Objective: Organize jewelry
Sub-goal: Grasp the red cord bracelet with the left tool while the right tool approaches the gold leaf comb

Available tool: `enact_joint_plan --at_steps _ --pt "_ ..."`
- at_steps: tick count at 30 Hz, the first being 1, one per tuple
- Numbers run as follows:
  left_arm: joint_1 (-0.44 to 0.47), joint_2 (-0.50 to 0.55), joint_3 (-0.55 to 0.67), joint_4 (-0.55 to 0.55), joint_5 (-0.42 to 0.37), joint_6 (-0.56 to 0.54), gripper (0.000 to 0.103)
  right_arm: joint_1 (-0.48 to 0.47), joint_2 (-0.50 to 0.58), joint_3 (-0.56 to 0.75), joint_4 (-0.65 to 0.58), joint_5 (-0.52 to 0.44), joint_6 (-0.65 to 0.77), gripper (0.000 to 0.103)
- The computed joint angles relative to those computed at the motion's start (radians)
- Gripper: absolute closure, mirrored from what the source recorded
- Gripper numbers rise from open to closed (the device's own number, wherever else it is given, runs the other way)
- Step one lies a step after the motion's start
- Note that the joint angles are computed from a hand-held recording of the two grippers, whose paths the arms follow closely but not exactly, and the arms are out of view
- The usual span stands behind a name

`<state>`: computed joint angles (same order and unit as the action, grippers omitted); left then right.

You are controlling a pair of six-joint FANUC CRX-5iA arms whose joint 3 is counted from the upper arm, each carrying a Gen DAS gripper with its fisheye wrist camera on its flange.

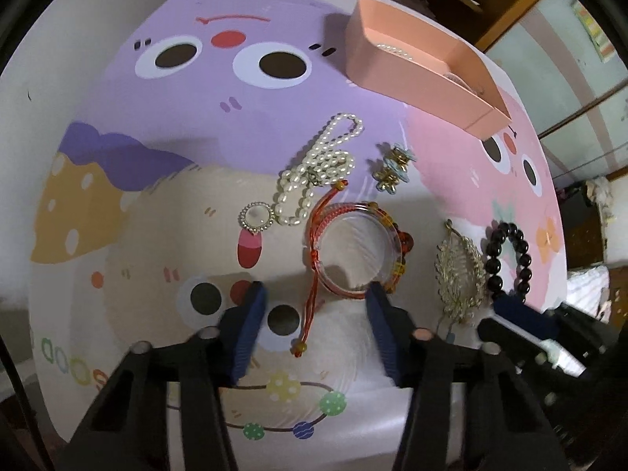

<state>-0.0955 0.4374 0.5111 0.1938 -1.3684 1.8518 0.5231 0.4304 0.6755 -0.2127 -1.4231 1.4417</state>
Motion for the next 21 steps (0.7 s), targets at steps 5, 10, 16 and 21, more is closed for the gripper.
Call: enact_joint_plan --at_steps 5,10,16,21 --pt "0.007 0.025 0.029 0.023 -0.018 0.004 0.063 0.015 0.036 0.043 -0.004 -0.036 0.029 0.076" --pt "0.000 0.052 0.074 0.013 -0.048 0.011 0.064 0.028 0.065 0.065 0.021 -0.050 0.028 0.076" --pt "-0.031 0.120 0.202 -0.050 -0.135 0.046 0.064 0.056 0.079 0.069 0.074 -0.039 0.050 0.076" --pt "-0.051 0.185 0.316 -0.084 -0.210 0.059 0.064 0.068 0.094 0.086 0.091 -0.049 0.072 0.075"
